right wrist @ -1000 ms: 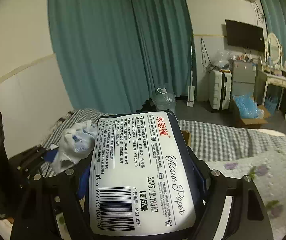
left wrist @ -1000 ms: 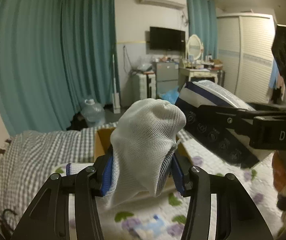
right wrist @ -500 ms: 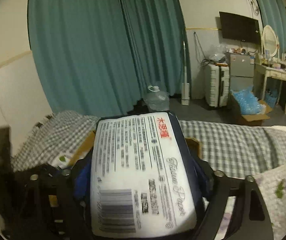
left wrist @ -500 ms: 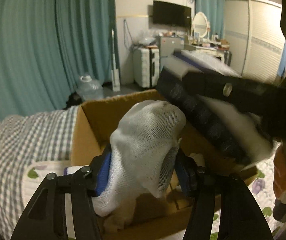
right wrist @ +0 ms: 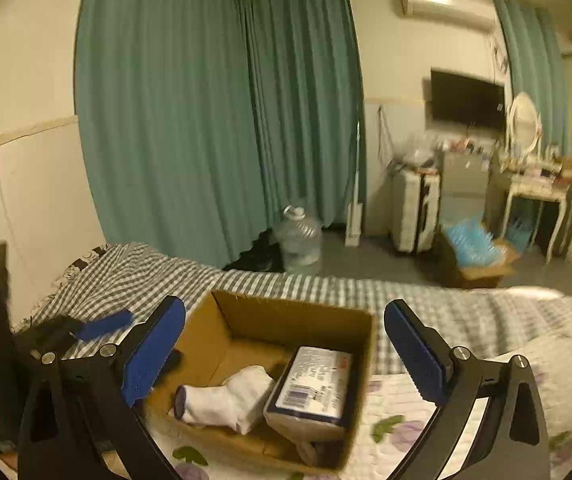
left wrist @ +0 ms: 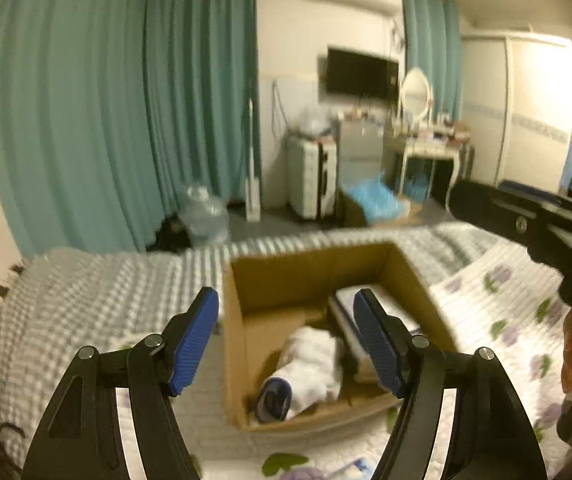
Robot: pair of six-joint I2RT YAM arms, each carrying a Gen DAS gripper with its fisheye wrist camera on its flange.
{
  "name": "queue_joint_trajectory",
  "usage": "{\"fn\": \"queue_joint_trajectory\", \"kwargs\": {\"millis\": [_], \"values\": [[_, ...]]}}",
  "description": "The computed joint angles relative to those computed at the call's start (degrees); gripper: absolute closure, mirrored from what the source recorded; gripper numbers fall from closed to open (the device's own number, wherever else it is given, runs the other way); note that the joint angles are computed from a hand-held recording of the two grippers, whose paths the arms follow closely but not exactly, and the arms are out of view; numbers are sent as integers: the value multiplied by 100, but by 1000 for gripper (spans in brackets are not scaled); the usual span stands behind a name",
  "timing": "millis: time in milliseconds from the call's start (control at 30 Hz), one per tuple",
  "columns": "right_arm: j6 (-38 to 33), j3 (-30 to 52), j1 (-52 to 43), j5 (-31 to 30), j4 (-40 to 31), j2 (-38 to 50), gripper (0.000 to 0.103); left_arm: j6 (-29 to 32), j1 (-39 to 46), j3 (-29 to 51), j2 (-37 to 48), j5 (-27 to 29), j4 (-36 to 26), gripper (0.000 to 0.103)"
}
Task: Organize soft objects
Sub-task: 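Carry both items into the cardboard box and open both grippers, then grasp the blue tissue pack with the right gripper while the left grasps the cream cloth bundle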
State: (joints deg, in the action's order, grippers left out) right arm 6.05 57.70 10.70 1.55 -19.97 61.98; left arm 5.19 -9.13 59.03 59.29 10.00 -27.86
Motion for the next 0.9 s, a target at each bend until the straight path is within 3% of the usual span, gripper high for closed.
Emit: {"fn": "queue_joint_trajectory", "kwargs": {"millis": [33,133,233,300,333,467,533,633,700,800,900], "values": [[-21,77,165,281,-269,-300,2,12,104,92,-250,80,-195,32],[-40,549,769,1104,-1141,-914,2,155,813,408,-754,740,-633,15],[30,1105,1764,2251,-1936,-1253,1,275,1718,710,-1367,1555,-1142,13],[171,1496,2847,3412,-2517,-1363,1,427,2470,856,-1521,2267,-1406,12],[378,1734,3545,4109,-2929,-1355,1,530,2862,928,-1569,2629,-1552,12],[1657,2318,5262,5597,-4308,-1090,1,1250,4153,915,-1728,3657,-2218,12],[2429,2360,5872,5923,-4951,-1025,1,1598,4503,660,-1831,3863,-2422,12],[3496,1904,6510,6276,-5451,-1010,1,1851,4413,91,-2028,3692,-2435,12],[3743,1366,6631,6189,-5241,-1130,1,1892,4269,-444,-2108,3473,-2175,12],[3562,379,6475,5765,-4350,-1429,1,1892,3814,-1307,-2115,2768,-1579,12],[3194,-707,5984,5278,-3212,-1650,1,2108,3814,-1983,-1851,2575,-1065,12]]}}
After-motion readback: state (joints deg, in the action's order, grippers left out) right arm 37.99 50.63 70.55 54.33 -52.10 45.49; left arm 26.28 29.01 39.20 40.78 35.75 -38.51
